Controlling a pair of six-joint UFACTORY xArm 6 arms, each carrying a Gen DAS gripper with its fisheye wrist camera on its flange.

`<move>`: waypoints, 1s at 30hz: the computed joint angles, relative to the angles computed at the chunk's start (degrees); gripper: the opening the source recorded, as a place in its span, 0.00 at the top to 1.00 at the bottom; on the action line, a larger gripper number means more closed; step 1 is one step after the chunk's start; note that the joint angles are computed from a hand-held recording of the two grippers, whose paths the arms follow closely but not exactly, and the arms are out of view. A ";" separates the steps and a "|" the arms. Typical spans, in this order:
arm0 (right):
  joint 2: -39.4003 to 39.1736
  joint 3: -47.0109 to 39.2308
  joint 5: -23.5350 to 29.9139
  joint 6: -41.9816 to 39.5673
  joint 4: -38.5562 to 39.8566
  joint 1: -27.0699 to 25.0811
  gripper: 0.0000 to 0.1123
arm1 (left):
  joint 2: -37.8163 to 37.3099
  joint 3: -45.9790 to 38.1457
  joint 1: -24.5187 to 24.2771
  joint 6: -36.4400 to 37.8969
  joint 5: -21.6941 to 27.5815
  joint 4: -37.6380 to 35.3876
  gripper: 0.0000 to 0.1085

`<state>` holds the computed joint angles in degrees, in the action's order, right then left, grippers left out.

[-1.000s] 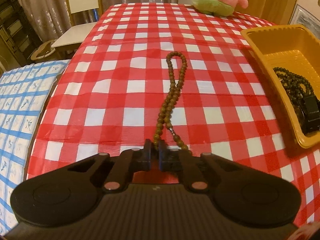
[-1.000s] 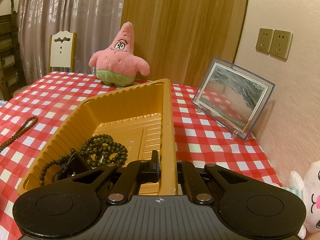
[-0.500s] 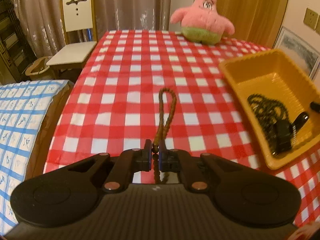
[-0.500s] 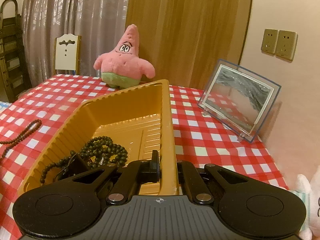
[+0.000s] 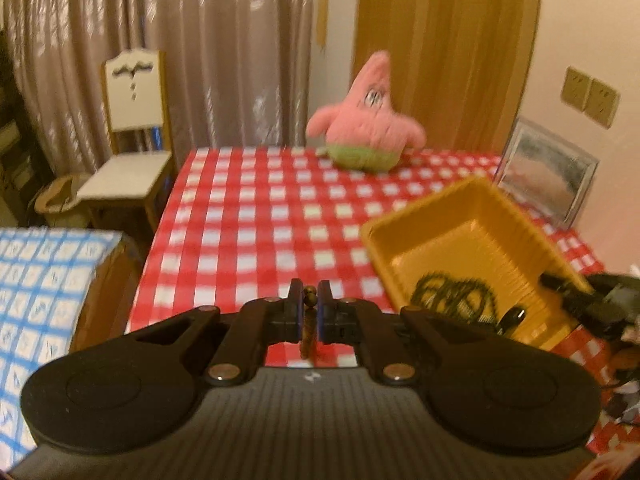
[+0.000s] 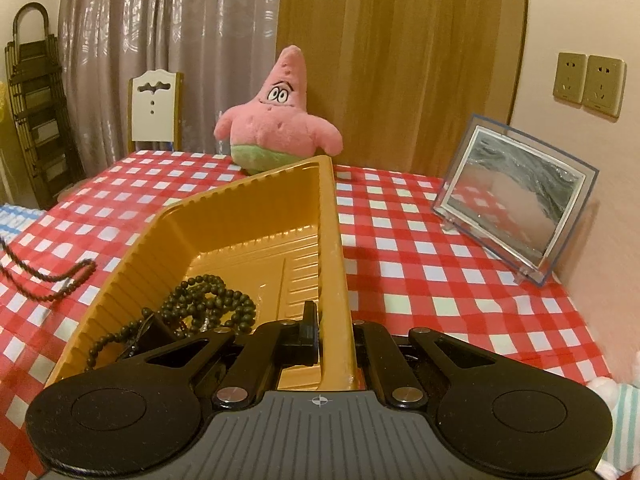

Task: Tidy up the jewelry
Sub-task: 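Grasp the brown bead strand with the left tool, then lift the brown bead strand and lower it into the orange tray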

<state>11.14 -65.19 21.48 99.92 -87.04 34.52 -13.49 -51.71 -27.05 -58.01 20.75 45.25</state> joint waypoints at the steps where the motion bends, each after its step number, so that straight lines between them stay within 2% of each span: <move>1: 0.02 0.04 0.13 0.02 0.20 0.04 0.97 | -0.04 -0.79 -0.08 0.58 -0.24 -0.11 0.95; 9: -0.25 0.62 -0.10 1.43 0.50 0.11 0.97 | 0.59 -6.43 -1.12 3.25 -3.81 -0.93 0.95; 19: -0.39 0.76 -0.27 2.20 0.70 0.14 0.97 | 4.23 -11.66 -4.24 11.83 -11.14 -10.72 0.95; 22: -0.35 0.71 -0.35 2.32 0.58 0.14 0.97 | 6.76 -13.70 -5.42 16.25 -13.42 -15.72 0.95; 26: -0.43 0.75 -0.33 2.48 0.37 0.19 0.97 | 11.19 -16.31 -7.75 26.74 -16.07 -29.06 0.95; 28: -0.43 0.75 -0.31 2.43 0.45 0.20 0.97 | 13.73 -17.96 -8.68 30.31 -16.18 -33.73 0.95; 30: -0.43 0.74 -0.31 2.44 0.43 0.19 0.97 | 15.75 -18.91 -9.77 36.98 -15.54 -42.43 0.95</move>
<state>10.71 -64.45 21.18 102.36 -86.61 34.71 2.27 -70.62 -36.82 -21.03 5.20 2.82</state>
